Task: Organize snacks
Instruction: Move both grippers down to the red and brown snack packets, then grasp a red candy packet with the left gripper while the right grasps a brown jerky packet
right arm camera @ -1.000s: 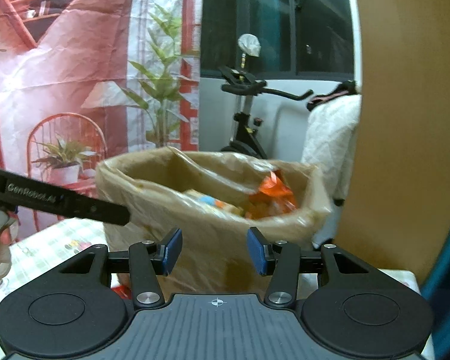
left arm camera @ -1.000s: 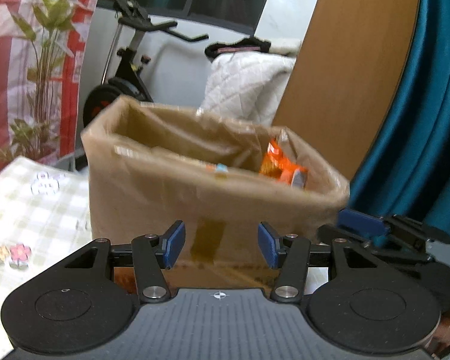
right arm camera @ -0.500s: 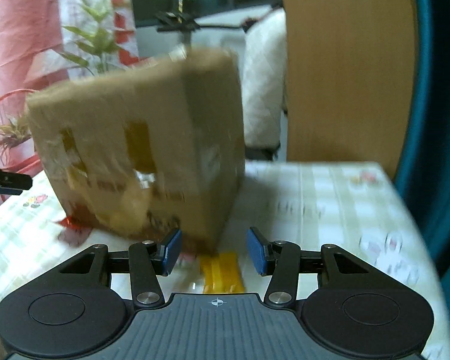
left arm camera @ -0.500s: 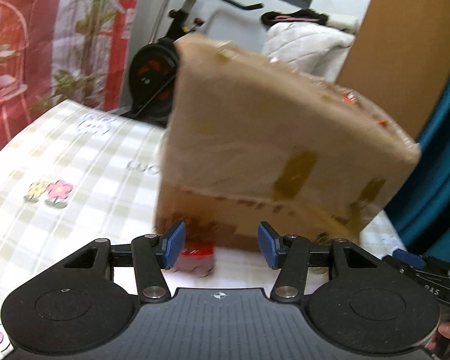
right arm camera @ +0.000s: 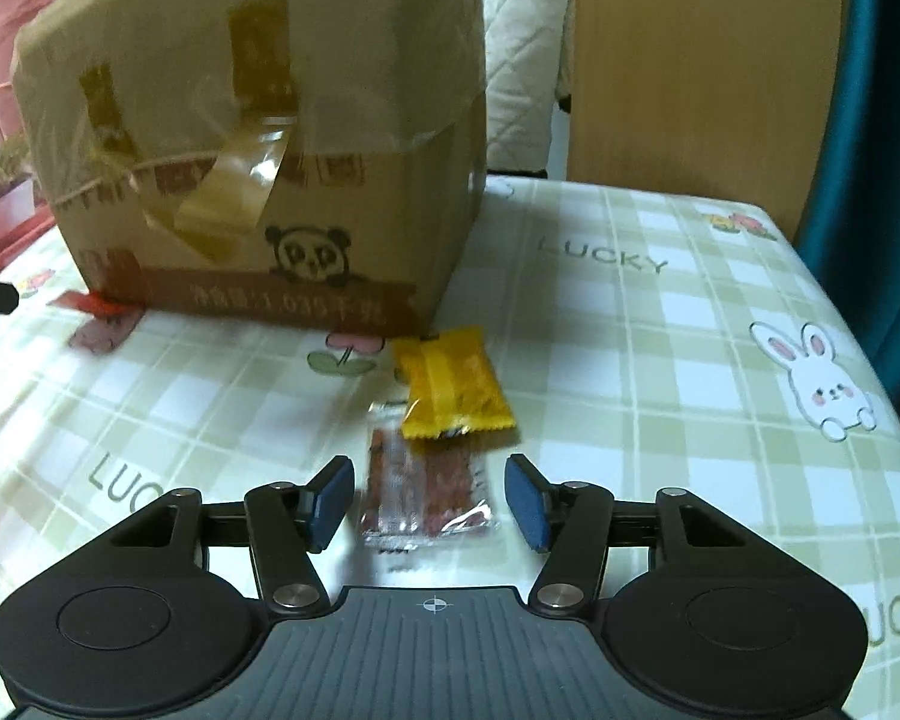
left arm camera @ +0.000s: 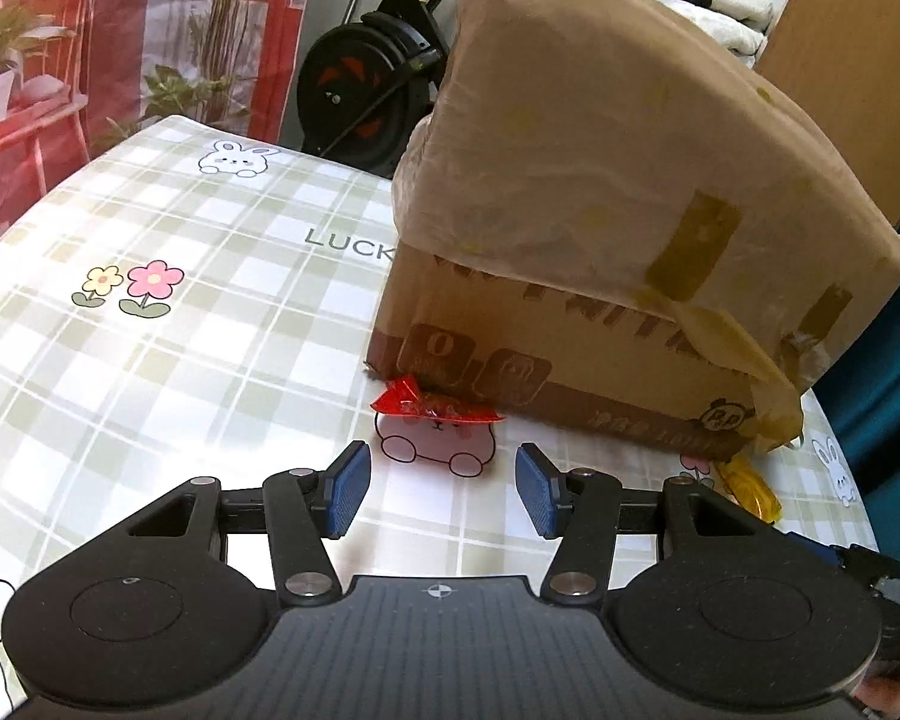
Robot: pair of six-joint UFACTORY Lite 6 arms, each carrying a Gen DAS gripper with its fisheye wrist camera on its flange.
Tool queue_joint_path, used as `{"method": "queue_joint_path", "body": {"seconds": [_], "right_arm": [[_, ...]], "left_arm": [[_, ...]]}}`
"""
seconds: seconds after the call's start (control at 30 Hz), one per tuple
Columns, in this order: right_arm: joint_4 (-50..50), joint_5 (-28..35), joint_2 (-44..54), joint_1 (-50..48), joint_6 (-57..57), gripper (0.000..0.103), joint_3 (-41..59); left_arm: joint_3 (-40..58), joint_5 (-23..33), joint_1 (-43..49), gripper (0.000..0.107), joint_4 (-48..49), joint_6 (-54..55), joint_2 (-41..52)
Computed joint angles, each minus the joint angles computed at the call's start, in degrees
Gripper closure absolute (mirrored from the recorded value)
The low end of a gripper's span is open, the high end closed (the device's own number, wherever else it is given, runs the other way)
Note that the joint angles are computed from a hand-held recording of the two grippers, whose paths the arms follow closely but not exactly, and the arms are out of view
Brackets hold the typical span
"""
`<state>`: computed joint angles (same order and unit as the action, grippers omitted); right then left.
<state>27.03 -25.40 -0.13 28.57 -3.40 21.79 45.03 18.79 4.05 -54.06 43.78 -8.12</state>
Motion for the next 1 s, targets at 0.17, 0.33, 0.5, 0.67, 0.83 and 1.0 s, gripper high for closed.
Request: {"method": "queue_joint_path", "body": {"seconds": [0.17,0.33,0.5,0.67,0.83,1.0], "right_arm": [[5.99,-1.89,1.77,2.29,-4.89,0.05,1.35],[5.49,-1.47,0.89,2.14,-5.17,0.061,0.87],[0.53,-0.48,-0.84,4.86,-1.22,0.066,0.1],[3.02,-1.66,4.66,10.42,-5.02,0.068,5.62],[1.83,-4.98,9.53,11.16,-3.57,0.067,9.3],[-0.82,-8.3,10.43,10.86,-1.56,0.067,8.32]], "left_arm": [[-0.54,-0.51,-0.48,0.051,-2.05,1.86,0.81],[-1.44,-1.09,-0.49,0.051,-4.07,3.56,0.67],[-1.43,-1.19,-0.39,0.051,-5.3,4.36,1.09],[-0.9,-0.71,-0.26,0.045,-5.62,5.43,1.18],[2.08,-0.99,0.77,0.035,-7.43,7.34,2.56],[10.59,-3.32,-1.36,0.028,-2.23,5.72,11.75]]}}
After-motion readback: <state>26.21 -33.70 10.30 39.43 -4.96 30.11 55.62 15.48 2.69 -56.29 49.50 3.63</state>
